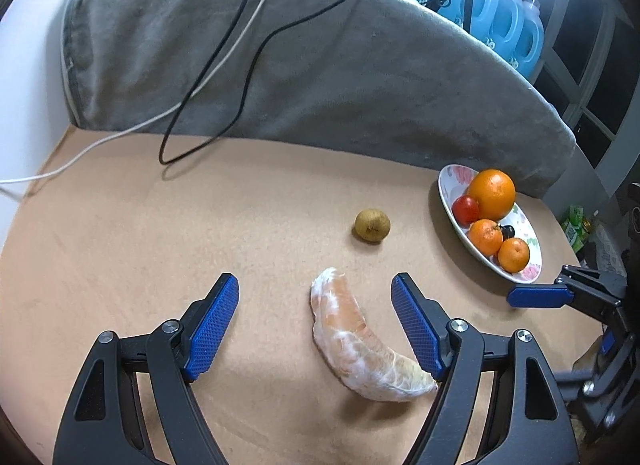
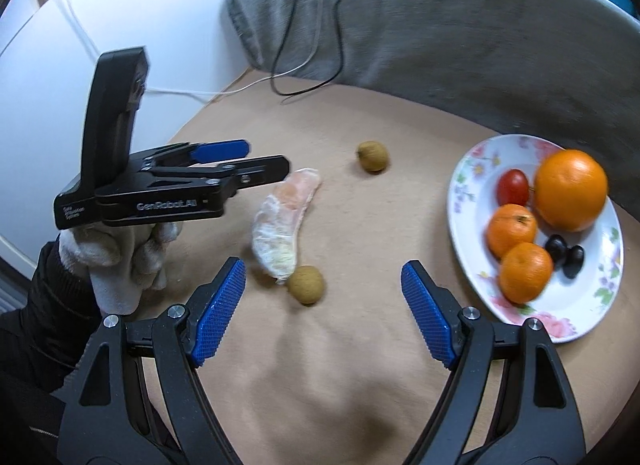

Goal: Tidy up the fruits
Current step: 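Move both grippers toward the peeled pomelo segment on the table, then close both grippers around the peeled pomelo segment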

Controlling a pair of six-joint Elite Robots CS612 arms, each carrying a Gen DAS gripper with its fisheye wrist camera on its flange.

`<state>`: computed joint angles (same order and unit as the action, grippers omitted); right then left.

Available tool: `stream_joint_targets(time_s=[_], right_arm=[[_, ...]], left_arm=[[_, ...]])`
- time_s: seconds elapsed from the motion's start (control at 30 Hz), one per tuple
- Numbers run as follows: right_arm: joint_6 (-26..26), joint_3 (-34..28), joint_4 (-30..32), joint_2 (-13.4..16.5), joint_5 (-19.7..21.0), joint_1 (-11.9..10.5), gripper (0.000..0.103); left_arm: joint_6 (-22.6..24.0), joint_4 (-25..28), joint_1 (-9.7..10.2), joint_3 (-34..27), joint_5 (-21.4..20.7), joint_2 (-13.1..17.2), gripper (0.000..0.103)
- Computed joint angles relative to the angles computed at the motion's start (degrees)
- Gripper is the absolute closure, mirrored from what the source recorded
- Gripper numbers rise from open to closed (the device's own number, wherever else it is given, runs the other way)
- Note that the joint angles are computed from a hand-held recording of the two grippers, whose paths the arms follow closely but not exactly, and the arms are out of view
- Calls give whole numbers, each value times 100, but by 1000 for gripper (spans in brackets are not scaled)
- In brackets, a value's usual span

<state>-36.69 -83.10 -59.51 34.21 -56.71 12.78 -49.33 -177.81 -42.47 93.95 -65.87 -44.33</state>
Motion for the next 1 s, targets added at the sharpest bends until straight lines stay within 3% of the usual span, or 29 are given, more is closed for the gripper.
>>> stream_joint_targets(time_s=[0.2, 0.5, 0.57, 0.83, 1.0], right_arm=[[-447, 33, 172, -12, -54, 141, 20], [-624, 148, 149, 18, -178, 298, 21], [-641, 191, 124, 18, -208, 323, 25], [-710, 361, 24, 6, -398, 411, 33], [-676, 465, -181, 14, -534, 458, 45]], left_arm=[[58, 120, 79, -54, -455, 23, 33], [39, 278, 228, -190, -1079, 98, 45], [86, 303, 245, -223, -1174, 120, 47], [152, 417, 249, -299, -1249, 165, 51], [184, 469, 242, -329, -1192, 180, 57]])
